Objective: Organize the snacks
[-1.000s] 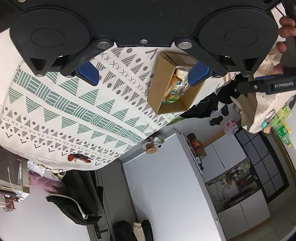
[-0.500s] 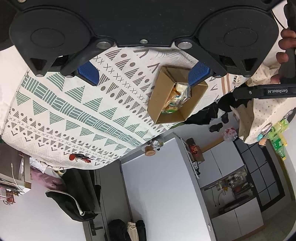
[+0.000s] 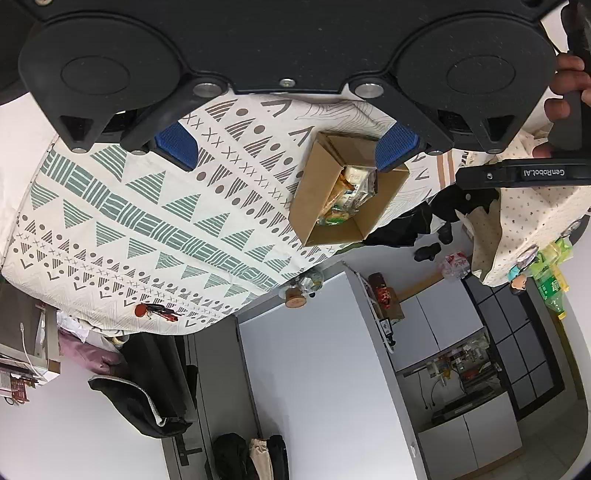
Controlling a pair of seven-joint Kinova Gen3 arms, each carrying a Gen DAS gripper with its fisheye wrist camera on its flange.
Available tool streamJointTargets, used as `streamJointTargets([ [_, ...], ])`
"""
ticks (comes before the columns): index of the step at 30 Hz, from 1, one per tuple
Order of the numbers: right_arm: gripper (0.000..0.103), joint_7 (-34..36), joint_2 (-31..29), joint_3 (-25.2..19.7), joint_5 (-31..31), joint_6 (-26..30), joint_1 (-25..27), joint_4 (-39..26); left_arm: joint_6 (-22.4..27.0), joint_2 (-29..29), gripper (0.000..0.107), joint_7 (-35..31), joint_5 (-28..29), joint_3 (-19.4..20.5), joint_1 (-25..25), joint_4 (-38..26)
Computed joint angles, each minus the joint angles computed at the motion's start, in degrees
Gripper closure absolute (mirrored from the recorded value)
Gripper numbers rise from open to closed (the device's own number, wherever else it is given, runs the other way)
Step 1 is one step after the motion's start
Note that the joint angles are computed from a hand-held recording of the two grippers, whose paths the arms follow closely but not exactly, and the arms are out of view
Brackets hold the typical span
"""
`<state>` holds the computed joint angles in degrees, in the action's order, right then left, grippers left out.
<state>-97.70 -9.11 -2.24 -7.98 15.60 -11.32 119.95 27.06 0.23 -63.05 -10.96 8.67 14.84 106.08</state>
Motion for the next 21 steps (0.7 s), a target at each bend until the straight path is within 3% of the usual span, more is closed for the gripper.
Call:
streamJointTargets([
  [21,0.0,-0.52,-0.13,-0.44,0.57,0.46,0.42,-0.32,0.58,0.85,0.005,1.94,-1.81,-0.14,0.9,-0.2],
])
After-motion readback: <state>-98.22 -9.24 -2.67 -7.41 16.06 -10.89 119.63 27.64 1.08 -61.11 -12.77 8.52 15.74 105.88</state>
